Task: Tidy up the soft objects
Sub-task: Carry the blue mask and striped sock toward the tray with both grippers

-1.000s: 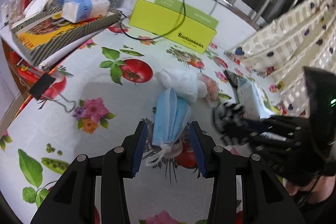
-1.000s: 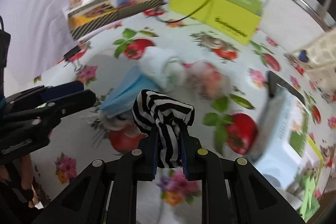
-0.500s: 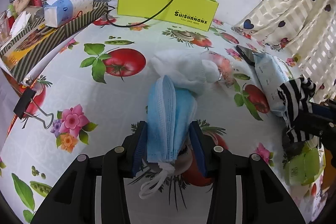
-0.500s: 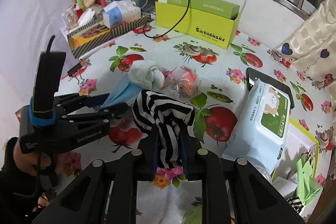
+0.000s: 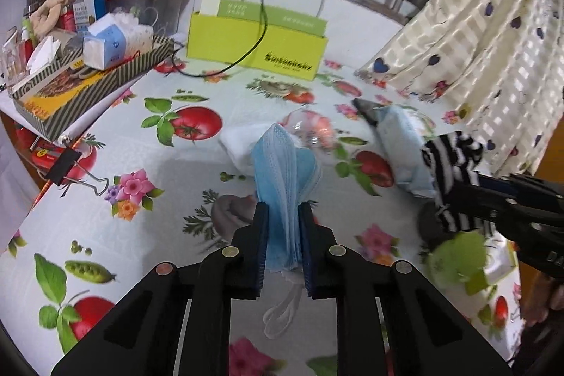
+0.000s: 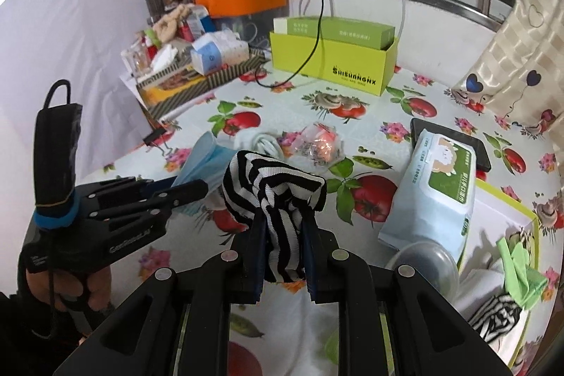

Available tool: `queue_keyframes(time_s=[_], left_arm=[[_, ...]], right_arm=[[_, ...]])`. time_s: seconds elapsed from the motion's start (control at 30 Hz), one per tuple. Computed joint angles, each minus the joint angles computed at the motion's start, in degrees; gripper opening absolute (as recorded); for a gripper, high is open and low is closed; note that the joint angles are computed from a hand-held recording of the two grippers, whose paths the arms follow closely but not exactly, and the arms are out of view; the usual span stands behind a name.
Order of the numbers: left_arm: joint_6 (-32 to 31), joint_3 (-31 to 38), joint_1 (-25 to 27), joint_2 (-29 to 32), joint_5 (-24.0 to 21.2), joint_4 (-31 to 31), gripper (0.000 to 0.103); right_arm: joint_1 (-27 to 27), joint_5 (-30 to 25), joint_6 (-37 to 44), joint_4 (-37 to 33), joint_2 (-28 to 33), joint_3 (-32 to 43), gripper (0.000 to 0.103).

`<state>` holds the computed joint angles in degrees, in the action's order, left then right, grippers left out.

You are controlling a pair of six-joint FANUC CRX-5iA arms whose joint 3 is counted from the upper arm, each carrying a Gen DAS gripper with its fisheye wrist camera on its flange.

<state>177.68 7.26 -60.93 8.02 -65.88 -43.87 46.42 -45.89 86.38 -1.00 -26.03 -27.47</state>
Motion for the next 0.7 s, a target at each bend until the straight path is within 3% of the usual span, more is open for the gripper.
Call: queue_keyframes(time_s=[0.27, 0.7], left_arm=[[-1.18, 3.57, -3.57, 0.65, -1.69, -2.37, 0.017], [-4.69, 9.01, -5.88, 3.51, -3.78, -3.15, 0.017]], right_arm=[[1.55, 0.44, -4.36, 3.25, -7.1, -3.8, 0.017], [-0.57, -0.46, -3.27, 1.97, -12.59, -5.69, 0.017]])
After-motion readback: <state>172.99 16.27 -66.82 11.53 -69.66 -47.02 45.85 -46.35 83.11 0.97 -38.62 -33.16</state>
